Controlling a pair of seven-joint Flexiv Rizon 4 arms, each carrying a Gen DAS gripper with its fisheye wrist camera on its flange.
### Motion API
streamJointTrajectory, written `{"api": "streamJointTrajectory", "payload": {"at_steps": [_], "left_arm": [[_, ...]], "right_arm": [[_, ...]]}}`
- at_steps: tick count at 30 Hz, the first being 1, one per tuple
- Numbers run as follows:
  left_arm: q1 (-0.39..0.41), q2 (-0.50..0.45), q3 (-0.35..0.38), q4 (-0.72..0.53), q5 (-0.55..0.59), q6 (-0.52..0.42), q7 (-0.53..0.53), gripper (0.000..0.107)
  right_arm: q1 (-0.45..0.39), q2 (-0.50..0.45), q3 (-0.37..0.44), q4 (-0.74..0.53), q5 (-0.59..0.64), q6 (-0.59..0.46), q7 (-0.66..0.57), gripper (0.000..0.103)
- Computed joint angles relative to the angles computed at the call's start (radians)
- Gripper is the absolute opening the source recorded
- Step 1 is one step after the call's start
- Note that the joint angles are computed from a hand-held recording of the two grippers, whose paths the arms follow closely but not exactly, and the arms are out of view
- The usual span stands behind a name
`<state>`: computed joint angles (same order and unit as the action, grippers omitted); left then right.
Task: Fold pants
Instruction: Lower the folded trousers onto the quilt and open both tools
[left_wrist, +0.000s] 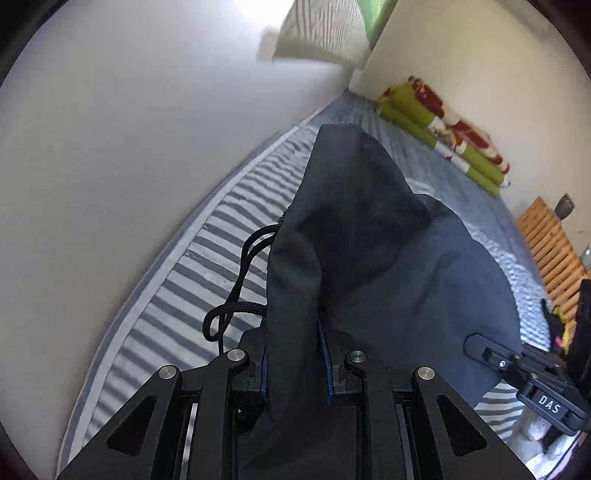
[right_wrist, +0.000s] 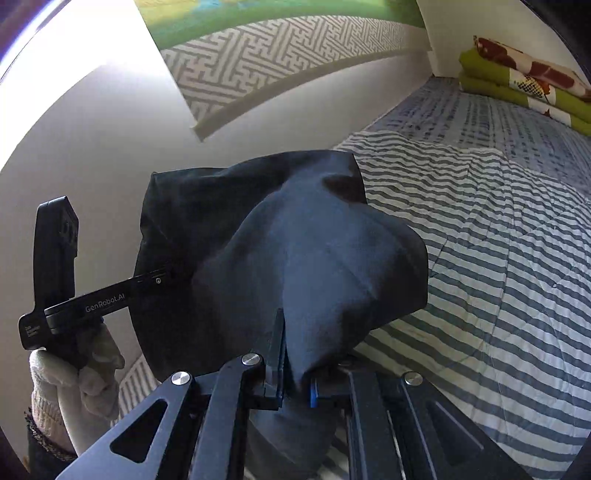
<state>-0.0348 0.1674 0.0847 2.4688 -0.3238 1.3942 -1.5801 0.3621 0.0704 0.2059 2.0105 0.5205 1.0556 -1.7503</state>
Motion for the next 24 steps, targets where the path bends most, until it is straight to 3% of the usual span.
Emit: {"api": "streamJointTrajectory", "payload": {"at_steps": [2,4,6,8,11,13,16,18,21,24], "left_arm": [[0.056,-0.082,-0.028,-0.045,0.101,0.013,-0.075,0.028],[0.131,-0.119,-0.047,-0.114,0.332,-0.044,-0.293,0.033],[0.131,-0.127,-0.026,-0.134,0.368,-0.034,-0.351,0.053],[0.140,-0.091,-0.011,-0.126,0.429,-0.010,-0.421,0.055],[0.124,-0.013,-0.017,-0.106,0.451,-0.037,-0.378,0.055],[0.081,0.033,-0.002,-0.058,0.380,-0.051,-0.302,0.055],[0.023,0.086,0.003,0.023,0.283,-0.071,-0.215,0.055],[0.054,0.117,-0.056,0.058,0.341,-0.098,-0.278,0.055],[0.056,0.203,-0.085,0.126,0.366,-0.196,-0.362,0.055],[0.052,0.304,-0.123,0.171,0.389,-0.320,-0.482,0.055]], "right_arm": [[-0.003,-0.051,-0.002,-0.012,-0.071,0.005,0.053,0.011],[-0.013,-0.089,-0.004,-0.012,-0.185,-0.003,0.159,0.022],[-0.029,-0.105,-0.008,-0.002,-0.251,0.014,0.252,0.023],[-0.051,-0.096,-0.008,0.002,-0.241,0.015,0.262,0.028],[-0.061,-0.032,0.008,0.042,-0.186,0.024,0.171,0.029],[-0.043,0.020,0.004,0.053,-0.069,-0.024,0.046,0.029],[-0.003,0.100,0.015,0.117,-0.002,-0.051,-0.046,0.029],[0.029,0.154,0.031,0.171,0.003,-0.080,-0.039,0.029],[0.062,0.216,0.066,0.260,-0.058,-0.111,0.034,0.029],[0.097,0.330,0.035,0.321,-0.042,-0.249,0.054,0.029]]}}
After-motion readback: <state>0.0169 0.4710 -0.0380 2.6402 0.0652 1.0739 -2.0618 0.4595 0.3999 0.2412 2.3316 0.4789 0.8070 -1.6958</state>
